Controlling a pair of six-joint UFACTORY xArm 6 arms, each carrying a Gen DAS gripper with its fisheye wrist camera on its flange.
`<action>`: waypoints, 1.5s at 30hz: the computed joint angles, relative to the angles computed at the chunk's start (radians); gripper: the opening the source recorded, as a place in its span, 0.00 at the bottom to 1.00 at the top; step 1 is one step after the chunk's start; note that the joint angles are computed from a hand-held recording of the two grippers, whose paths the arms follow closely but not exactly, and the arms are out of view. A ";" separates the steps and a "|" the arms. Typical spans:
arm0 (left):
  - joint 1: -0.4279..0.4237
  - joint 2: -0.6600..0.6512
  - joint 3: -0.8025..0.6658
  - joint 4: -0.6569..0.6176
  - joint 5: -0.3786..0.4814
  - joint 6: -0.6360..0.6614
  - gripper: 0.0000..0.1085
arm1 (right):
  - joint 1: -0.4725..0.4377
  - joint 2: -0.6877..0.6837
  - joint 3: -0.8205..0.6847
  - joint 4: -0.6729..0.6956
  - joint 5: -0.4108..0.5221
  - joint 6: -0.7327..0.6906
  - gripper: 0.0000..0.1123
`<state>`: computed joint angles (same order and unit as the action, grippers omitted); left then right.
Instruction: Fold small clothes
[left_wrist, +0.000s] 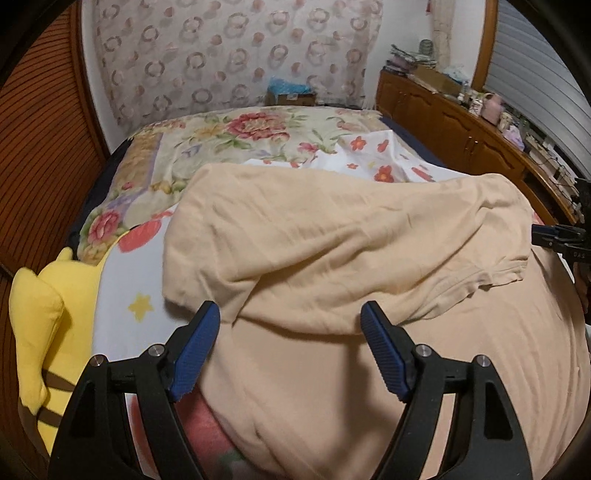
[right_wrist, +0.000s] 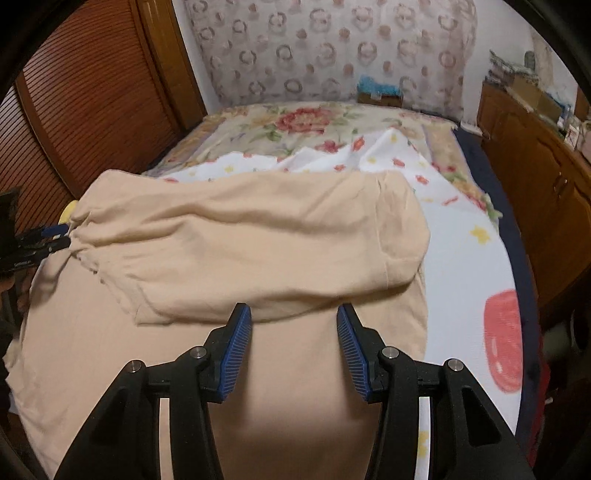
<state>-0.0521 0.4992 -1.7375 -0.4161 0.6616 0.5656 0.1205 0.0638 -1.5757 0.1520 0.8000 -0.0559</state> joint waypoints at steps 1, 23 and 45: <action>0.003 -0.004 0.003 0.005 0.009 -0.010 0.73 | 0.001 -0.002 -0.001 -0.008 -0.002 0.004 0.45; 0.039 0.125 -0.216 -0.083 0.163 -0.157 0.73 | 0.011 -0.069 0.188 -0.024 -0.179 -0.016 0.48; 0.008 0.023 -0.088 -0.054 -0.034 -0.097 0.03 | -0.007 0.042 0.057 -0.086 -0.143 0.118 0.41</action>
<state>-0.0443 0.5222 -1.8251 -0.4700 0.6274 0.4685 0.1139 0.1060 -1.5192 0.0664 0.6568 0.0617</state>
